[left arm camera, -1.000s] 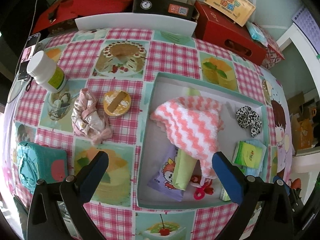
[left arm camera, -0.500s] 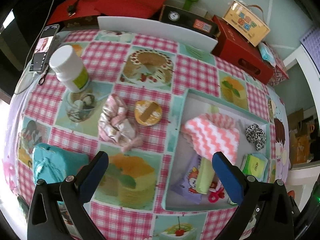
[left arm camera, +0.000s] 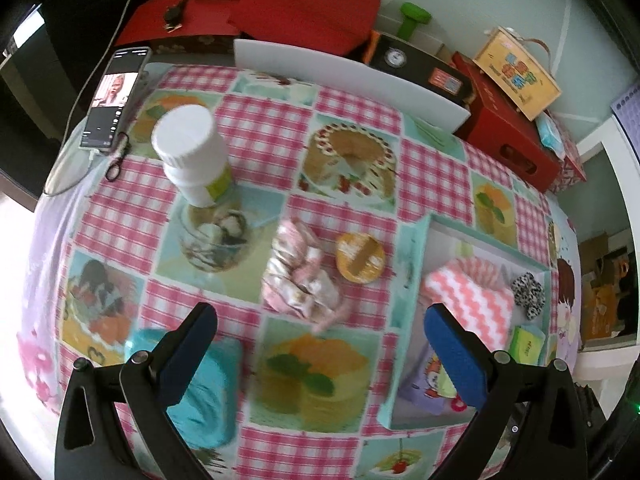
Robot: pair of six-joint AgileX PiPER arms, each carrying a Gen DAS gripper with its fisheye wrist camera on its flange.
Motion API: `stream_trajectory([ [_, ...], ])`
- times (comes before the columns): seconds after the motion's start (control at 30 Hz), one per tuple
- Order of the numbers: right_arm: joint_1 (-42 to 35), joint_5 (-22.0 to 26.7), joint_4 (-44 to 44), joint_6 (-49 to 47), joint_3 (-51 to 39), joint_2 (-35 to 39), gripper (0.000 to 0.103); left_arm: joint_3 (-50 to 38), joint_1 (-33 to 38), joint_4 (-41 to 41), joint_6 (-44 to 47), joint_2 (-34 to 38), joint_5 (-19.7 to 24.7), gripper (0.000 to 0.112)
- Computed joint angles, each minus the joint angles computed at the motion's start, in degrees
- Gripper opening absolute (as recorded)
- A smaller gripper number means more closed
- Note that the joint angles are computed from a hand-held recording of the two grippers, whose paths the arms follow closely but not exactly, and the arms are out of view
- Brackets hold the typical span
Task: Organize soft objects
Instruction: 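Move both open tools from the tray toward the floral scrunchie and tan sponge, then grasp the floral scrunchie with the left tool while the right tool grasps the tan sponge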
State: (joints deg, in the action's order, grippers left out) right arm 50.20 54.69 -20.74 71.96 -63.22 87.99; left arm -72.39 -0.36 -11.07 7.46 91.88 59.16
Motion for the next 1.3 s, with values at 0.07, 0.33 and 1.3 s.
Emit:
stream_trajectory([
  [0.07, -0.16, 0.11, 0.2, -1.33, -2.51, 1.82, 0.103, -2.28, 1.59, -0.22, 1.26, 1.63, 1.64, 0.103],
  [0.33, -0.08, 0.83, 0.83, -6.98, -13.57, 10.24, 0.103, -8.28, 4.9, 0.35, 1.68, 7.32, 6.03, 0.103],
  [1.3, -4.56, -8.79, 7.96, -19.97, -26.21, 26.21, 0.074, -16.55, 0.61, 3.06, -6.0, 21.58, 9.45, 0.093],
])
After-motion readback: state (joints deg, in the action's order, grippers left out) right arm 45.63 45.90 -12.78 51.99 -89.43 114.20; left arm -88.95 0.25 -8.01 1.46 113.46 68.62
